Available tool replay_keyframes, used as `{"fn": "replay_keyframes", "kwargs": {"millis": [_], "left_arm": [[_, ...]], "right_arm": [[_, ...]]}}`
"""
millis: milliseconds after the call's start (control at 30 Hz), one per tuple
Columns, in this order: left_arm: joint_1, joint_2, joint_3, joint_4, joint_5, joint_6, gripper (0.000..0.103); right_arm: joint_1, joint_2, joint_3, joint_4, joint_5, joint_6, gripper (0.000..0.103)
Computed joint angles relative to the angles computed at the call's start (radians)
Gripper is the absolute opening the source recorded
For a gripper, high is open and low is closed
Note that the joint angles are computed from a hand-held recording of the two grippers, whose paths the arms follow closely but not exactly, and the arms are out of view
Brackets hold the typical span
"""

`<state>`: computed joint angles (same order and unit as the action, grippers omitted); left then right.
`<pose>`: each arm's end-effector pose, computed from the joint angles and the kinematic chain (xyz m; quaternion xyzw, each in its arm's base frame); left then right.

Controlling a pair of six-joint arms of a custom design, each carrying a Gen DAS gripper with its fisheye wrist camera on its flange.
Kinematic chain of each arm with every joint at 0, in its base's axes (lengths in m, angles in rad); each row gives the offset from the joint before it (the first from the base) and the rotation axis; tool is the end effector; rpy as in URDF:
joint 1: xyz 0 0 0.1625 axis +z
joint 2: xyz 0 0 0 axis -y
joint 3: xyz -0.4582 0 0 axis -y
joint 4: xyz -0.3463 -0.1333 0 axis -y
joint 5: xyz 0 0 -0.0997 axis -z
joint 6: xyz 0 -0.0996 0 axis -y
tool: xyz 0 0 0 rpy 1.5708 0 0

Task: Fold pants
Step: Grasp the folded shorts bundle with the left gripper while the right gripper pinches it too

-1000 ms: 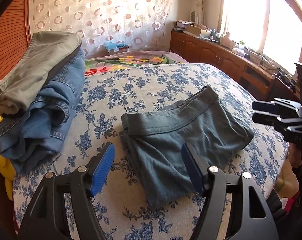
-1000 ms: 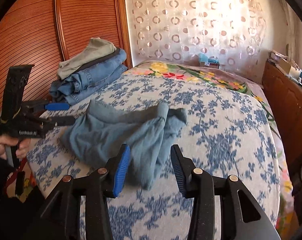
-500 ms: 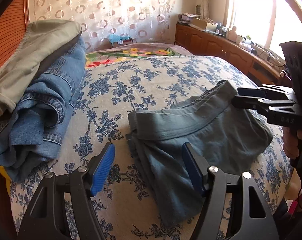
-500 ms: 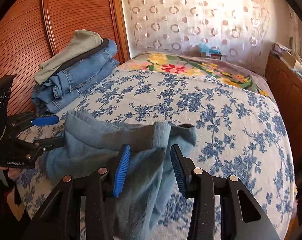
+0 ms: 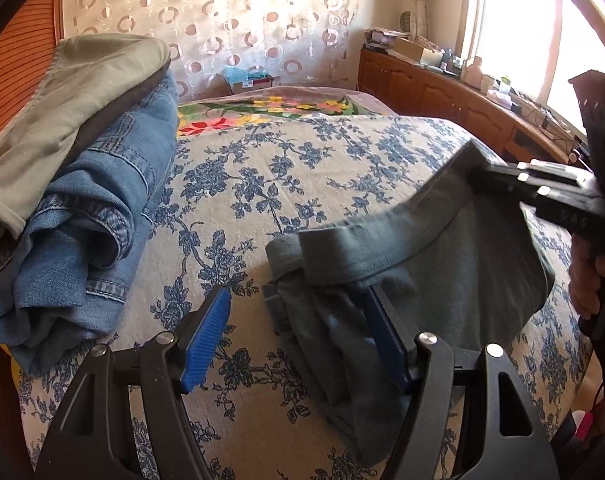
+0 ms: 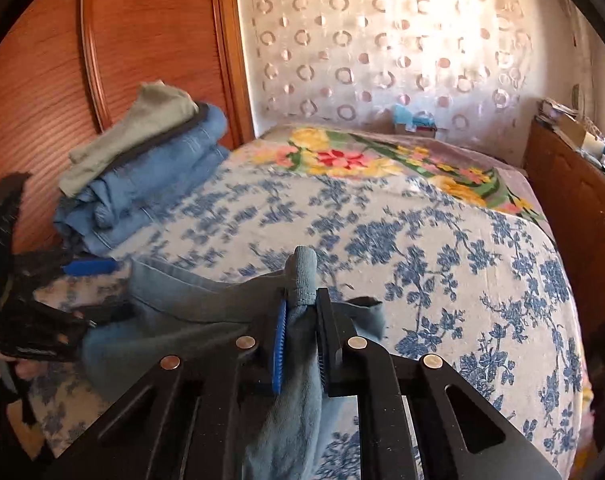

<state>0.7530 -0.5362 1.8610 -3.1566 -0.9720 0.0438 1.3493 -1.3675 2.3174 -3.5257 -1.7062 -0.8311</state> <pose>-0.3052 -0.5456 0.0070 0.3608 0.8769 -0.2255 0.2239 0.0223 -0.4465 0.3609 0.2313 -0.8438 0.3857 0.2926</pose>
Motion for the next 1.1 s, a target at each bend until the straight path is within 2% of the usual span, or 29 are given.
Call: {"fn": "replay_keyframes", "kwargs": {"millis": [133, 200, 300, 567, 767, 933, 1100], "left_arm": [[0.012, 0.002, -0.023, 0.034, -0.020, -0.015, 0.065], [0.017, 0.004, -0.034, 0.055, -0.021, -0.027, 0.065], [0.023, 0.006, -0.041, 0.070, -0.023, -0.041, 0.065], [0.032, 0.015, -0.055, 0.094, -0.025, -0.057, 0.065], [0.028, 0.019, -0.060, 0.110, -0.018, -0.034, 0.074], [0.026, 0.027, -0.071, 0.126, -0.010, -0.025, 0.081], [0.027, 0.029, -0.080, 0.133, -0.010, -0.021, 0.082]], "right_arm": [[0.008, 0.031, -0.022, 0.016, -0.068, 0.023, 0.027], [-0.001, 0.023, -0.015, 0.013, -0.058, 0.026, 0.041], [-0.013, 0.011, -0.011, 0.016, -0.052, 0.023, 0.052], [-0.037, 0.002, -0.036, 0.107, -0.047, 0.042, 0.055], [-0.043, 0.009, -0.049, 0.145, -0.048, 0.053, 0.055], [-0.041, 0.013, -0.049, 0.140, -0.054, 0.043, 0.058], [-0.029, 0.029, -0.047, 0.115, -0.079, 0.026, 0.061]]}}
